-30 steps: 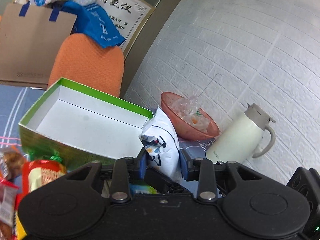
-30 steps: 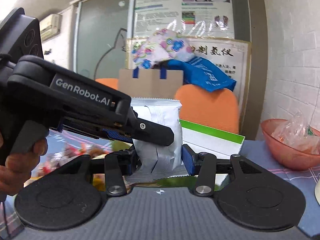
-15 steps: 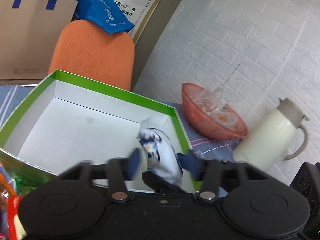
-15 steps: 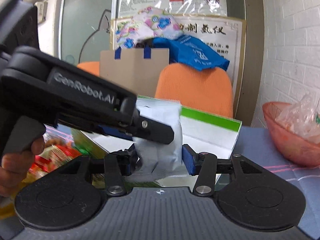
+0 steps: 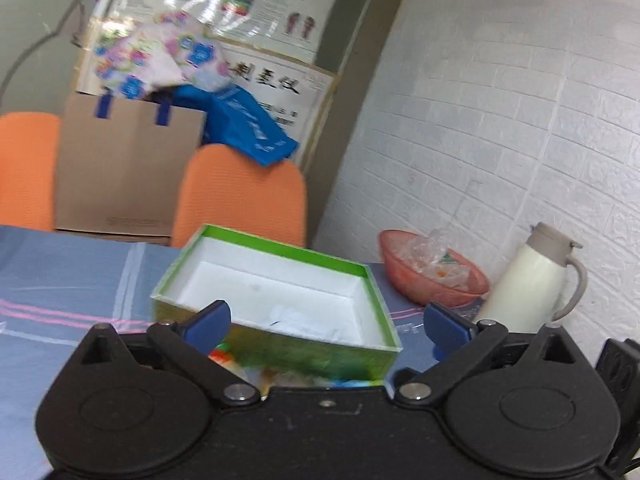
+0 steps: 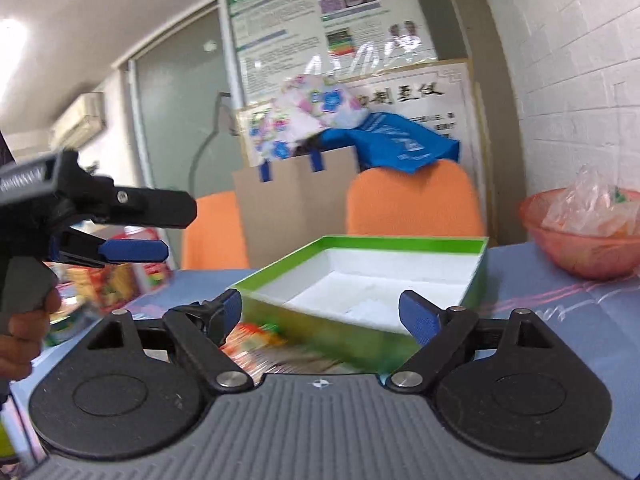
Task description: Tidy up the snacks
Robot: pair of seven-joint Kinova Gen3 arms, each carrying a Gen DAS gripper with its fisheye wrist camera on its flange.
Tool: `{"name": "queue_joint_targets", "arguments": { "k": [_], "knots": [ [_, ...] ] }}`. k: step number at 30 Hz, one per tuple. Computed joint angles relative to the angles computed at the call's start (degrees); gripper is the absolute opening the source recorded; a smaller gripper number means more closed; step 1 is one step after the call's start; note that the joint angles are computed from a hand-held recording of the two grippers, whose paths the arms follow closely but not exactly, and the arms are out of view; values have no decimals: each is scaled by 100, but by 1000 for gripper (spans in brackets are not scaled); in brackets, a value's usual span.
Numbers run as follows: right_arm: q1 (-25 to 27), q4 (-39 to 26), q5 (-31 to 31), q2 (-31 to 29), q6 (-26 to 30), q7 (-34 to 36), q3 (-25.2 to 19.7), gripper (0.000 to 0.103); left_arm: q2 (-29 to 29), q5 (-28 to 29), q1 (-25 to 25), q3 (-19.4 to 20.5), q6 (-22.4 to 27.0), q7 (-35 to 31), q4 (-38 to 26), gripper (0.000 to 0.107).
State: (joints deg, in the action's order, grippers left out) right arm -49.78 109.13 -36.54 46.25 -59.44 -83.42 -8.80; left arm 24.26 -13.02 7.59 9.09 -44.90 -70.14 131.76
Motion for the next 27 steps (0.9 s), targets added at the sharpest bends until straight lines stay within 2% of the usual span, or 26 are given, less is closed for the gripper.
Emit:
{"name": "queue_joint_targets", "arguments": {
  "k": [3,5,9,13,14,17,20,22,24,26,27],
  "knots": [
    [19,146,272,12,33,-325,-181,103,-8,565,242,-201,-292,-169,507,103],
    [50,158,481,34,223,-518,-257,103,88,523,-4,-60,-422,6,770,103],
    [-53,48,591,73,636,-679,-254,103,286,-96,-506,-1,-578,663,1031,103],
    [-363,-297,297,57,1217,-184,30,103,412,-899,-1058,16,-736,1232,1087,103],
    [-397,-382,292,59,1317,-77,76,103,469,-1132,-1281,136,-744,1337,1042,103],
    [-406,-668,342,100,1622,103,141,103,562,-1694,-1572,228,-480,1768,746,103],
    [-546,-1105,-36,229,2001,480,350,103,625,-1682,-1486,203,67,1944,369,103],
    [-573,-1337,-229,317,2219,649,426,103,724,-1870,-1545,239,364,2145,148,103],
    [-444,-1427,-85,359,2489,564,356,99,862,-2256,-1938,560,456,2240,61,73],
    [-256,-1379,245,365,2627,339,183,95,943,-2622,-2138,673,429,2449,41,70],
    [-315,-1347,270,363,2656,287,256,94,949,-2664,-2079,577,355,2469,68,71]
  ]
}}
